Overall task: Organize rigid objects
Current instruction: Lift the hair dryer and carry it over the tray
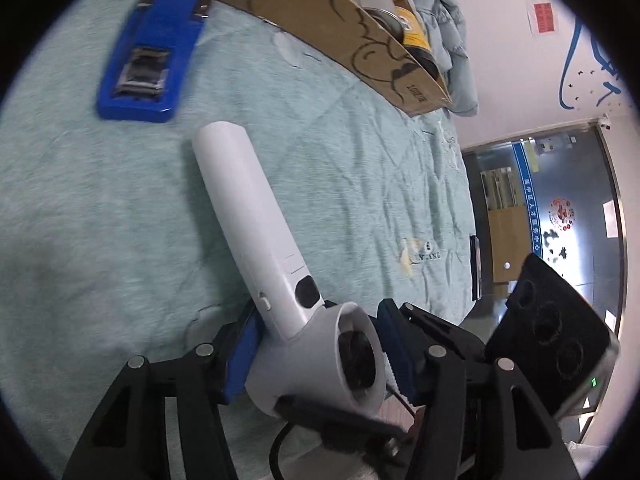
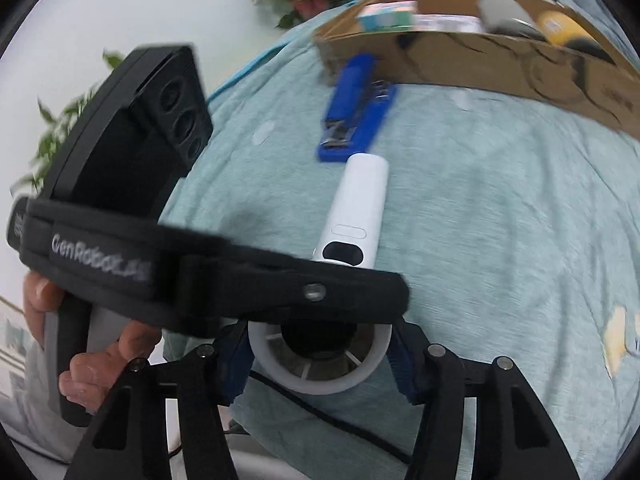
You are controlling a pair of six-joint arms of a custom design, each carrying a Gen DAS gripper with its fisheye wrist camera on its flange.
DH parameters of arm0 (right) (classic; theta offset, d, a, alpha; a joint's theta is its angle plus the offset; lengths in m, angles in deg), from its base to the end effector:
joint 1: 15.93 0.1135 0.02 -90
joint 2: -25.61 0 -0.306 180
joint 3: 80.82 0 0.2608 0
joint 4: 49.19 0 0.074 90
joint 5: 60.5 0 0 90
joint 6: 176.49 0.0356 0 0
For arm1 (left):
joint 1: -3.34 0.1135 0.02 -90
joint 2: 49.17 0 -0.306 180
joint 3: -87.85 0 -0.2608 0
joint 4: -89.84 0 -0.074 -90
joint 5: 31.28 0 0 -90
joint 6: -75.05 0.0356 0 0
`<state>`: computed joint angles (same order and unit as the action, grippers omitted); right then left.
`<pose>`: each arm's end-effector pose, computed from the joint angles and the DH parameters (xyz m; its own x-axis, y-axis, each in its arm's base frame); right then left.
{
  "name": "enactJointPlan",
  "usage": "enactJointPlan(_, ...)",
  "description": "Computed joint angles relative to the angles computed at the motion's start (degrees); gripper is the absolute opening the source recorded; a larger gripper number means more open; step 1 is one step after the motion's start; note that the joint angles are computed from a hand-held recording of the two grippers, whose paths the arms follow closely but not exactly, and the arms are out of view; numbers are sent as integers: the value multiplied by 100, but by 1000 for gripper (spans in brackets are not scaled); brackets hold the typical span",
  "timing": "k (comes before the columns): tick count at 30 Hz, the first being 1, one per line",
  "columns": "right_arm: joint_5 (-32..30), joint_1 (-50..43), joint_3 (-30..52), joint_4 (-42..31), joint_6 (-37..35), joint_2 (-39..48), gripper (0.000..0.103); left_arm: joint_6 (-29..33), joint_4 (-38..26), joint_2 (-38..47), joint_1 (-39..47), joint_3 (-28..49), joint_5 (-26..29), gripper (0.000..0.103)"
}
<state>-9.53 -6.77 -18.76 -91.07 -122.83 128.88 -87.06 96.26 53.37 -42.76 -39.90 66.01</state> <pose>0.2913 0.0697 0.1386 -0.6719 -0.5746 -0.4674 -0.7406 0.5144 0.4323 0.2269 -0.2423 0.1358 -0.8882 -0.4384 -0.1378 -0.2183 0.6663 -0.7131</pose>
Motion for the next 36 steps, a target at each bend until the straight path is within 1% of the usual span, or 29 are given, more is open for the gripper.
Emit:
enactJointPlan(3,-313,-589,459,-635,-313,387,55,114,-80,65,114,180,91,57)
enactJointPlan(5,-283,-882,595,-713,-354,437,55,228,-114,99,198,279,149,57)
enactJointPlan(8,-188,-1054,694,-787,-418,463,55,356,-411,222,306,548,154,56)
enactJointPlan(11,-167,-1094,747,-979,-493,430,55,359,-337,383,501,663,316,56)
enactJointPlan(12,-184,-1116,795,-1038,-524,469,55,353,-407,420,538,722,305,56)
enactJointPlan(13,-253,-1178,914,-1199,-547,576,55,392,-703,482,570,895,210,56)
enactJointPlan(14,-344,-1171,1099,-1316,-423,726,55,425,-801,526,595,972,192,56)
enactJointPlan(16,-565,-1308,1624,-1774,-297,1172,58,401,-791,623,669,1067,254,56)
enactJointPlan(17,-617,-1461,1758,-1838,-191,1262,63,420,-818,671,692,1133,256,56)
enactJointPlan(18,-547,-1545,1730,-1629,-36,1211,65,482,-923,728,704,1251,239,56)
enactJointPlan(19,-397,-1624,1653,-1298,142,1077,70,534,-991,773,713,1343,230,56)
enactJointPlan(20,-316,-1653,1649,-1135,214,1000,73,582,-1073,837,724,1464,246,56)
enactJointPlan(23,-339,-1799,1692,-1407,-304,760,75,655,-1278,959,736,1715,201,56)
enactJointPlan(25,-95,-1709,1471,-1421,-747,434,75,725,-1466,1022,719,1884,147,56)
enactJointPlan(26,73,-1636,1321,-1381,-915,289,75,740,-1569,1057,708,1966,118,50)
enactJointPlan(27,217,-1503,1176,-1267,-929,191,75,740,-1658,1085,701,2035,89,44)
enactJointPlan(28,389,-1369,1001,-1158,-957,77,74,735,-1760,1111,697,2103,52,42)
enactJointPlan(29,568,-1261,819,-1005,-932,-68,71,716,-1788,1120,698,2117,34,39)
enactJointPlan(30,703,-1142,599,-705,-848,-175,68,717,-1815,1116,706,2113,26,37)
enactJointPlan(31,881,-1001,368,-455,-788,-345,61,720,-1851,1118,713,2124,19,36)
enactJointPlan(32,1002,-884,198,-290,-741,-476,59,710,-1873,1092,721,2102,-14,35)
enactJointPlan(36,1066,-683,-24,-89,-330,-730,59,725,-1939,927,779,1958,-152,34)
